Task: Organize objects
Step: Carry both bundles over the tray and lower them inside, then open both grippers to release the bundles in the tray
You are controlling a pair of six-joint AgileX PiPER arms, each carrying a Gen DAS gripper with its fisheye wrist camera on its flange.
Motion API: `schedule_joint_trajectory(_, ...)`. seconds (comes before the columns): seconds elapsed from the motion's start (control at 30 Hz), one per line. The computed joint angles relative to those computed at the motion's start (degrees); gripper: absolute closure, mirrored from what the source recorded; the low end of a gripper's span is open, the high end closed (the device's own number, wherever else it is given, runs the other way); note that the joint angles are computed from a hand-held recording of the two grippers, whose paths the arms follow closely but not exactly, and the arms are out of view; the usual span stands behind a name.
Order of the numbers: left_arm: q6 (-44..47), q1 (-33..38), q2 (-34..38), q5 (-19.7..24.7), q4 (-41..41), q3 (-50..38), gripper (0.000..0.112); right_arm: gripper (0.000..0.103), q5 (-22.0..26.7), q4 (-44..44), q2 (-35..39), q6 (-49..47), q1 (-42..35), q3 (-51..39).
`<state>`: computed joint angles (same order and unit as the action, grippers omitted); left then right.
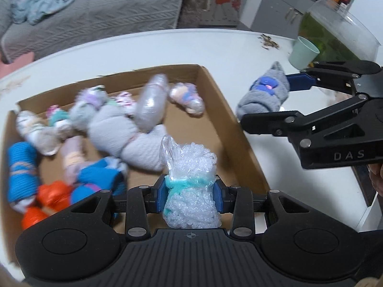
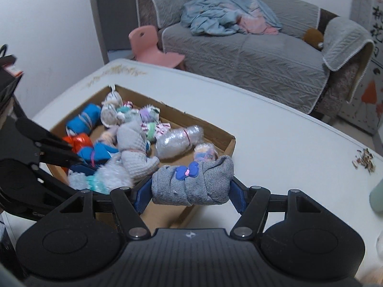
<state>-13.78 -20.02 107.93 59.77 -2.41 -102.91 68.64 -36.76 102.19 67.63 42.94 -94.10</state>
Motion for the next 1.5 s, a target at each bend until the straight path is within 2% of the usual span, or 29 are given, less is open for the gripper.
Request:
schedule_joint_trajectory(0.1, 3.5, 0.0, 3.1, -1.3, 0.7, -1.8, 0.068, 0.041, -1.7, 0.8, -0.7, -0.4, -1.1, 1.3)
schedule_joint_trajectory(0.23, 8.3, 0.3, 7.4, -0.7, 2.8, -6.4, 0.068, 0.041, -2.9, 2.2, 0.8, -4.2, -2.3, 0.0)
schedule_joint_trajectory(0.37, 12.5, 0.8, 9.4, -0.1, 3.6, -10.1, 0.068, 0.041, -3.1, 4.9, 3.5, -12.2, -3.2, -3.0)
schedule_joint_trajectory(0.47, 18.9, 0.9, 9.9, -0.5, 3.6, -10.6, 0.068, 0.041, -2.5, 5.5, 5.7, -17.9, -3.3, -5.0)
schedule_joint_trajectory(0.57, 23.2, 1.6, 11.0, 0.7, 2.7, -12.4, 0.068, 0.041, -4.4, 6.3, 6.1, -20.7, -4.1, -4.4)
schedule_joint_trajectory(0.73, 22.8, 3.0, 12.9, 2.4, -0.2, -15.1, 0.068, 0.041, -6.2, 6.1, 7.5, -26.4, -4.9, -5.4)
schedule_joint_trajectory(0.93, 26.4, 3.9, 15.2, 5.4, -2.6, -18.7, 0.067, 0.041, -8.4, 6.3, 7.6, -33.4, -5.3, -4.0)
schedule_joint_trajectory(1.1, 27.2, 4.8, 15.6, 5.2, -4.5, -19.0, 0.065, 0.04, -6.7, 7.0, 9.8, -40.9, -5.4, -6.6)
schedule_joint_trajectory(1.23, 25.4, 5.2, 15.0, 3.3, -5.8, -17.0, 0.065, 0.039, -5.4, 6.8, 10.6, -41.4, -5.1, -7.9)
schedule_joint_trajectory(1.33, 23.8, 4.6, 14.4, 2.7, -5.0, -16.3, 0.061, 0.034, -5.6, 6.5, 10.1, -40.4, -4.8, -7.4)
schedule_joint_trajectory(1.5, 22.0, 3.8, 14.7, 3.3, -3.7, -17.2, 0.057, 0.031, -5.1, 6.2, 9.9, -40.3, -4.4, -7.2)
